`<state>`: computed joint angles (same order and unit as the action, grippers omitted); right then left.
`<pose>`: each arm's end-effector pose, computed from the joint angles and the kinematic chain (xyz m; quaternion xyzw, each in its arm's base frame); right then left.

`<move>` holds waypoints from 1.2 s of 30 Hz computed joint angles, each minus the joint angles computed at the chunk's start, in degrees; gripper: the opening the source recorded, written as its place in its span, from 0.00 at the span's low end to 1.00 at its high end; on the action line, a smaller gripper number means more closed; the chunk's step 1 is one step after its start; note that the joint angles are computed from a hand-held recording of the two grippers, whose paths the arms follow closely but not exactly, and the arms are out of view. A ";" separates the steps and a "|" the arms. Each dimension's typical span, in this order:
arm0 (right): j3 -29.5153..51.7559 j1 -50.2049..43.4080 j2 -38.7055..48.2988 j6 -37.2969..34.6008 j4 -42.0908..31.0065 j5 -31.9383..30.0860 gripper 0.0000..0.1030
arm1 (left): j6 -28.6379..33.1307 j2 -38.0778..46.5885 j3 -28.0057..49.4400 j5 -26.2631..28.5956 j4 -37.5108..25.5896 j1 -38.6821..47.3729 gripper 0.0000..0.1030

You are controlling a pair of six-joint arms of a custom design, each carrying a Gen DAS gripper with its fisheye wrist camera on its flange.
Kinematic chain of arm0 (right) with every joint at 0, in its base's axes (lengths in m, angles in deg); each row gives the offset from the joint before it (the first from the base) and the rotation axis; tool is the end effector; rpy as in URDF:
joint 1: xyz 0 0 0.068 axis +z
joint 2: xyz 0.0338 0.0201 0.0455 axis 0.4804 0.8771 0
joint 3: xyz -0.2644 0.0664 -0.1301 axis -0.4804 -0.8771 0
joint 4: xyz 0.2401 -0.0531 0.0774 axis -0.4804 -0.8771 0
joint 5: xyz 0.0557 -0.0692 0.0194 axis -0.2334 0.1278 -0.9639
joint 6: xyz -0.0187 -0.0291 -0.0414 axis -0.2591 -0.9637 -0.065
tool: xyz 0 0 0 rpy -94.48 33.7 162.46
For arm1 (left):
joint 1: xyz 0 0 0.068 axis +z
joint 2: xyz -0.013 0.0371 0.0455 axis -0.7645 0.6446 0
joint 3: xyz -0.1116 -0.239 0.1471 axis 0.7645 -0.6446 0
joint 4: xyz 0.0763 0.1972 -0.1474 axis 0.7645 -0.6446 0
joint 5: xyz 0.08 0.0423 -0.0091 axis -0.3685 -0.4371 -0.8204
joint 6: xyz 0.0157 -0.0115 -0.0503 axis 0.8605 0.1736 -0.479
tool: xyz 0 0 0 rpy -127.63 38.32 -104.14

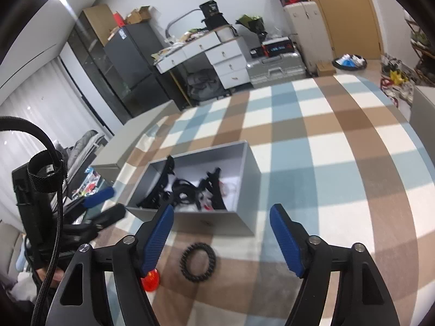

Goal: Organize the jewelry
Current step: 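Open the left gripper in the box while the right gripper grasps the black coil hair tie, then grasp the red 'I China' badge with the left gripper while the right gripper holds the coil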

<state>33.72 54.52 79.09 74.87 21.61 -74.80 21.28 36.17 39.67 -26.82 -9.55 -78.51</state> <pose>0.1337 0.0638 0.1650 0.0656 0.9009 0.2055 0.3766 0.1671 -0.0957 0.1759 0.2241 0.8805 -0.1608 0.3855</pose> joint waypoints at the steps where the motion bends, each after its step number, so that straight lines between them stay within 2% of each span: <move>1: -0.16 0.01 0.25 -0.06 -0.25 -0.21 0.73 | 0.00 -0.74 -0.60 0.21 -0.25 0.31 0.95; 2: -0.30 0.52 0.74 -0.05 -0.39 -0.17 0.73 | -0.28 -1.95 -1.53 -0.15 -0.36 0.38 0.99; 8: -0.87 6.35 5.21 0.73 1.91 2.20 0.73 | -1.97 -4.21 -5.07 -0.59 -0.50 0.93 0.99; 12: 0.63 11.78 11.93 0.16 3.76 4.05 0.72 | -3.14 -3.53 -6.94 -2.44 0.84 -1.05 0.99; 17: 1.82 14.90 18.20 0.96 5.80 5.42 0.46 | -4.08 -2.71 -8.54 -2.58 1.53 -2.29 0.99; 20: 1.78 14.88 20.14 0.85 7.25 4.92 0.36 | -4.40 -2.26 -9.23 -3.40 1.99 -2.98 0.99; 27: 2.71 15.26 23.97 0.64 8.55 5.15 0.21 | -5.44 -1.55 -10.18 -4.50 2.05 -5.86 0.99; 36: 4.33 16.34 26.64 -0.53 7.10 7.39 0.17 | -6.06 -0.02 -10.46 -7.67 2.59 -9.00 0.99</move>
<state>38.05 70.85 105.74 74.34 28.71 -67.41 15.22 36.15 29.21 -34.49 -6.96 -87.51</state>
